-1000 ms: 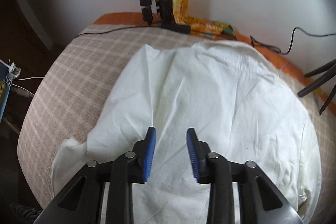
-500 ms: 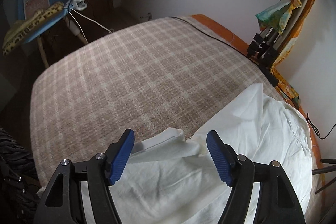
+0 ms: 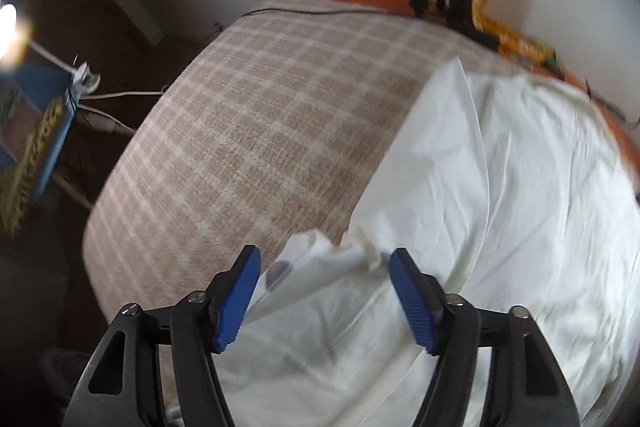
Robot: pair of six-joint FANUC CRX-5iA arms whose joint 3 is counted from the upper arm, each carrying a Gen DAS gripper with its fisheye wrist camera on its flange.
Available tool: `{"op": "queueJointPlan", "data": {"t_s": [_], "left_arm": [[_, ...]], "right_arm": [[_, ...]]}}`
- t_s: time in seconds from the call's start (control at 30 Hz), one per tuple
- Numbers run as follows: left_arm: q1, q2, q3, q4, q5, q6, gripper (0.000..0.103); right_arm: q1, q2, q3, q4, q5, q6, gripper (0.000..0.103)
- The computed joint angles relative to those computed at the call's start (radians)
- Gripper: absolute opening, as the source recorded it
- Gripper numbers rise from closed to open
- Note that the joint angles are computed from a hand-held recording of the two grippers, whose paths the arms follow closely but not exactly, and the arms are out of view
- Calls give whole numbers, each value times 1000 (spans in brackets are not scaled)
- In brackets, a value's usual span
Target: Fold small clothes
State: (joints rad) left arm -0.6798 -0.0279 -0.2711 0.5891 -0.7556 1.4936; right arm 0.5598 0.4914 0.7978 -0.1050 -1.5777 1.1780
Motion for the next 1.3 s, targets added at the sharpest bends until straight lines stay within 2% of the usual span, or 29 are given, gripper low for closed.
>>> {"op": "queueJointPlan", "data": {"t_s": [0.07, 0.17, 0.23, 0.27, 0.3, 0.33, 0.37, 0.4, 0.43, 0.67, 0.7, 0.77, 0.83, 0.93, 1.0, 1.1, 1.17, 1.23, 1.3], "left_arm": [[-2, 6, -9, 30, -3, -13, 29], [3, 7, -34, 89, 5, -43, 29], [9, 8, -50, 128, 9, -59, 29], [11, 4, -63, 152, 18, -75, 29], [11, -2, -78, 177, 33, -96, 28], [9, -11, -94, 205, 50, -124, 24], [7, -20, -111, 232, 68, -156, 13], [3, -30, -128, 263, 86, -189, 5], [1, -39, -137, 269, 102, -199, 2], [-3, -99, -196, 389, 182, -297, 2], [1, -100, -184, 351, 189, -272, 2], [20, -90, -130, 198, 172, -156, 2], [37, -77, -117, 164, 148, -99, 2], [39, -58, -38, -47, 87, 69, 2], [24, -69, -4, -155, 87, 128, 2], [-11, -82, 73, -363, 77, 251, 4], [-16, -88, 91, -400, 86, 272, 4], [-22, -94, 101, -418, 113, 278, 4], [-15, -79, 88, -322, 151, 184, 5]], "right_arm": [[21, 26, 35, 39, -46, -6, 58], [27, 56, 72, 9, -89, -14, 48], [33, 81, 93, 6, -110, -20, 38], [44, 90, 92, 33, -111, -16, 30], [58, 99, 86, 70, -111, -14, 16], [62, 100, 78, 82, -104, -12, 11], [63, 97, 69, 82, -93, -16, 6], [62, 87, 52, 82, -74, -20, 3], [63, 76, 37, 84, -57, -23, 3], [27, 37, 40, 55, -26, -54, 1], [18, 33, 46, 46, -22, -60, 0], [8, 35, 62, 40, -3, -63, 0], [-3, 42, 74, 25, 19, -71, 0], [-29, 69, 101, -81, 41, -24, 5], [-24, 59, 72, -70, 61, -12, 29], [-53, -61, -87, -105, 224, -7, 31], [-44, -142, -206, -22, 332, -51, 34], [-41, -186, -273, 26, 378, -53, 33], [-46, -201, -299, 7, 402, -14, 33]]}}
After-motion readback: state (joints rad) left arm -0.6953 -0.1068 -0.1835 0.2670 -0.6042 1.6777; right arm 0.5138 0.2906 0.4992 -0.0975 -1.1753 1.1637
